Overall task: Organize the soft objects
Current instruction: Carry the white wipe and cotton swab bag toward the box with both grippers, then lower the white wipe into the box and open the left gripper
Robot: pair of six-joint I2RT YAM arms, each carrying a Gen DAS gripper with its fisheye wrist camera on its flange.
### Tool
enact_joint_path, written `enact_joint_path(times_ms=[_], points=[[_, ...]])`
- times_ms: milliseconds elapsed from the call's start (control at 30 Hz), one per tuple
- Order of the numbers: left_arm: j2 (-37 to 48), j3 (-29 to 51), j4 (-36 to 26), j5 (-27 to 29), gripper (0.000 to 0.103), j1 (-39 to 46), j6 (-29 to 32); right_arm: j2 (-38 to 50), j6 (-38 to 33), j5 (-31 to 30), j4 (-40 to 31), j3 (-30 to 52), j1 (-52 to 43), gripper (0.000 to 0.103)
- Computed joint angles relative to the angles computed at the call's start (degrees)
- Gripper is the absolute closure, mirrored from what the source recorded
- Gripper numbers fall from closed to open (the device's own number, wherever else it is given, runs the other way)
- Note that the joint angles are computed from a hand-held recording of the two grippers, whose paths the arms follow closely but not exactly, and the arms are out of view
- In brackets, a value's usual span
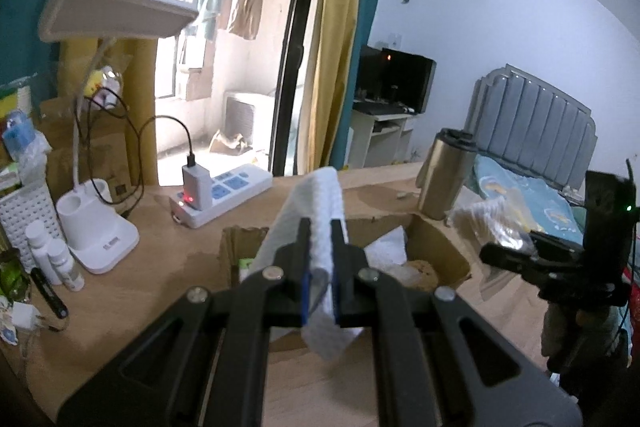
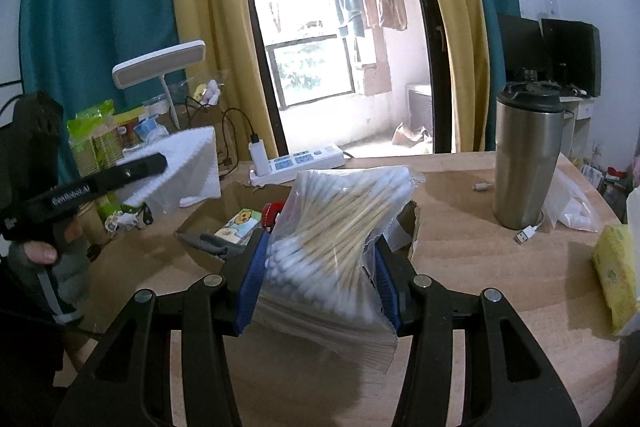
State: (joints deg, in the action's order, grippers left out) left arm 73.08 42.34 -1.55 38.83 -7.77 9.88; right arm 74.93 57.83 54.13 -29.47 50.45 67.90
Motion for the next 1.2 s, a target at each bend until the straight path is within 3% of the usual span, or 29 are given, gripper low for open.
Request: enact_joint_path(times_ms=[633,1067,1200], points=[[12.71,4.03,2.59,-10.66,0.096,-11.75,-1.19,-4.97,-4.63,-2.60,7.99,-6.93,-4.44,0.051],[20.27,9.34,-3.56,-13.77,0.093,-16.36,-1.02,-7.50,-4.64,-3.58,10.40,-10.38,-5.94,0.050],[20.81,10.13,-5.21,-13.15,0.084,-16.35,-1.57,-7.92,-3.87,-3.56,9.55,-10.62,-6.59,0.051]])
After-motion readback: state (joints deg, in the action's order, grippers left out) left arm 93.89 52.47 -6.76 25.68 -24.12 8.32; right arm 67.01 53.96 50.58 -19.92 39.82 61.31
